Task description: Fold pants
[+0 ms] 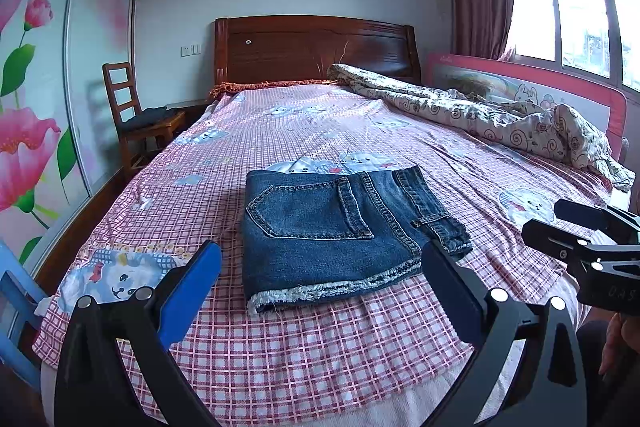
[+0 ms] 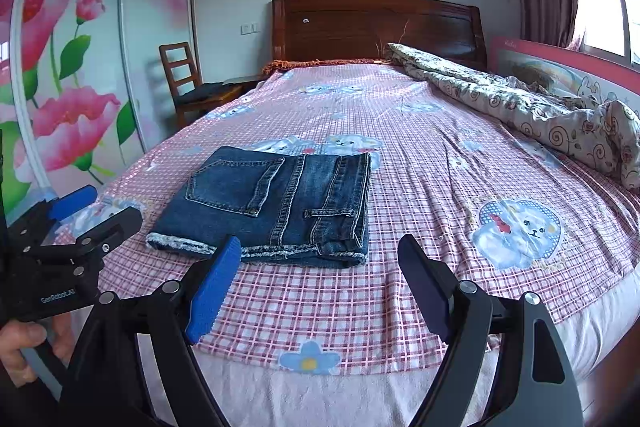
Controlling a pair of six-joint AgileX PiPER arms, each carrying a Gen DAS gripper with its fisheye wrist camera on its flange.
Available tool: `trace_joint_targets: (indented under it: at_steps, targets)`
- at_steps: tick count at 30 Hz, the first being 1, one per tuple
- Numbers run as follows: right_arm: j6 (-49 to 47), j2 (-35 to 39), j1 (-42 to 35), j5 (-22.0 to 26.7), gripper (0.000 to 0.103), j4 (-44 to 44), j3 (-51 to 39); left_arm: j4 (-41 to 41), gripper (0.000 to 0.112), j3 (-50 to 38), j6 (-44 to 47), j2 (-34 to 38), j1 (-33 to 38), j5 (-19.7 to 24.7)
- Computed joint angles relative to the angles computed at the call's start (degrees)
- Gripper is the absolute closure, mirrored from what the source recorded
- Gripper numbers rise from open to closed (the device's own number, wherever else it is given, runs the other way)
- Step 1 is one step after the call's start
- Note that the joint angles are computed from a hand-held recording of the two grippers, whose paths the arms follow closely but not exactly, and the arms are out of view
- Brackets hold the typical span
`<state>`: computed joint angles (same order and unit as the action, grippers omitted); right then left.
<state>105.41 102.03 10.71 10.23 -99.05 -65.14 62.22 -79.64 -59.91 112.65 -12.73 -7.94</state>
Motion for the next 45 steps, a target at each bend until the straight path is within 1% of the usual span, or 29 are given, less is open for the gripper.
trace_joint_targets:
  at_steps: [2, 9, 32, 35, 37, 39, 40, 41, 42, 44, 45]
  targets:
    - [-0.92, 0.15, -0.14, -0.4, 0.023, 0.77, -0.23, 2.22, 0.012, -0.26, -2.28, 0.13, 0.1, 0.02]
    - [-1.33, 0.32, -0.17, -0.5, 0.023, 1.35, -0.35, 4.63, 0.012, -0.63, -4.63, 0.29, 0.09, 0.17]
    - [-1.06, 0.84, -0.76, -1.61, 0.023, 1.7, -0.17, 4.89, 0.012, -1.07, -4.68, 1.09, -0.02, 0.18]
    - [-2.62, 0.93, -0.74, -1.56, 0.023, 3.14, -0.26, 12.36, 0.012, -1.64, -12.76, 1.33, 0.17, -0.04]
    - [-4.87, 1.01, -0.67, -1.51, 0.023, 5.49, -0.37, 20.18, 0.012, -2.38, -20.53, 1.69, 0.1, 0.28]
    - [-5.83, 1.09, -0.51, -1.44, 0.023, 6.38, -0.46, 24.74, 0.012, -2.69, -24.46, 1.8, 0.32, -1.0]
    - [-6.69, 1.11, -0.35, -1.21, 0.023, 7.06, -0.5, 28.48, 0.012, -3.02, -28.34, 1.89, 0.45, -1.57]
    - [-7.99, 1.13, -0.24, -1.01, 0.023, 8.19, -0.6, 29.93, 0.012, -3.19, -30.08, 2.01, 0.65, -2.36]
    - [-8.81, 1.18, -0.09, -0.73, 0.023, 8.94, -0.68, 29.24, 0.012, -3.13, -29.54, 1.97, 0.69, -2.67]
    - [-11.04, 1.3, -0.11, -0.76, 0.023, 11.09, -0.91, 23.1, 0.012, -2.38, -23.25, 1.63, 0.67, -2.97]
    - [-11.23, 1.35, -0.05, -0.64, 0.023, 11.22, -0.93, 22.06, 0.012, -2.18, -22.09, 1.52, 0.63, -3.01]
